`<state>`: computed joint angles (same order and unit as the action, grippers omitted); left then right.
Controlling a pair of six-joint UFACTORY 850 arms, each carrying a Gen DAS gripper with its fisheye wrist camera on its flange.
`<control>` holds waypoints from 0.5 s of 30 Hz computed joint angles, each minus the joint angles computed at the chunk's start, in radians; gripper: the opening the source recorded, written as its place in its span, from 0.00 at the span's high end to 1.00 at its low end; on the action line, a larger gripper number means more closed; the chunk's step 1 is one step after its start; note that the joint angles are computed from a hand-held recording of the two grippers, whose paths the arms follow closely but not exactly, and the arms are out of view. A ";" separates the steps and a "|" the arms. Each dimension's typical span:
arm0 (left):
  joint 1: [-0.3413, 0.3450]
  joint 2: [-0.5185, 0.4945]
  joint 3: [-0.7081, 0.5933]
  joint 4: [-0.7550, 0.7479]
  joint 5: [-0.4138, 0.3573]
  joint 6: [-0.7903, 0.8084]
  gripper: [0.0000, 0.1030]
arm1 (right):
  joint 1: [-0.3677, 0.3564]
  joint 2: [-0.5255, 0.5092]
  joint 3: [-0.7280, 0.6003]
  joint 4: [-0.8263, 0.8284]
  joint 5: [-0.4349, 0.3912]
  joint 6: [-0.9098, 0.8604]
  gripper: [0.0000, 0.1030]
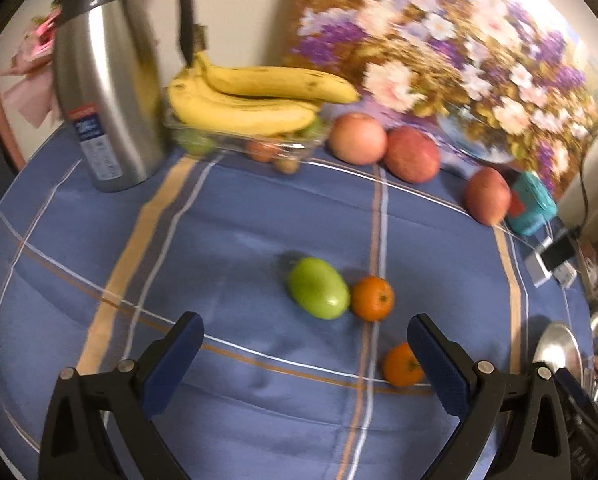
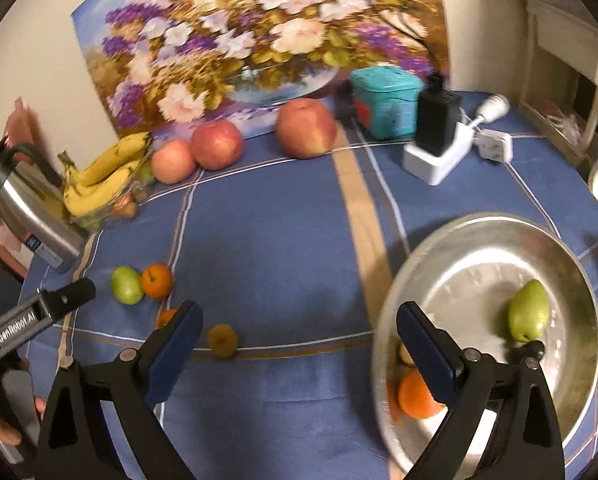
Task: Organize fruits
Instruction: 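Withdraw both tools from the plate back toward the remaining fruits, then move the left tool to a small mandarin while the right tool moves to a brown kiwi-like fruit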
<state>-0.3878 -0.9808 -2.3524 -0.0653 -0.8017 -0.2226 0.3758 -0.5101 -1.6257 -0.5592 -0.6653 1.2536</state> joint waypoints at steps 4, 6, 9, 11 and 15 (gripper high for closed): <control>0.014 -0.013 -0.020 0.020 -0.008 -0.042 0.00 | 0.006 -0.041 -0.051 0.036 -0.015 -0.066 0.05; 0.015 -0.024 -0.038 0.042 -0.022 -0.053 0.00 | 0.006 -0.062 -0.076 0.056 -0.019 -0.094 0.05; 0.016 -0.048 -0.072 0.065 -0.048 -0.067 0.00 | 0.006 -0.093 -0.110 0.089 -0.024 -0.132 0.05; 0.017 -0.062 -0.092 0.059 -0.064 -0.065 0.00 | 0.005 -0.115 -0.138 0.114 -0.032 -0.163 0.05; 0.012 -0.113 -0.171 0.066 -0.103 -0.060 0.00 | -0.001 -0.154 -0.185 0.161 -0.042 -0.214 0.05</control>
<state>-0.3757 -1.0940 -2.5232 0.0004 -0.9044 -0.2826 0.3749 -0.6637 -1.8107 -0.3985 -0.7073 1.0400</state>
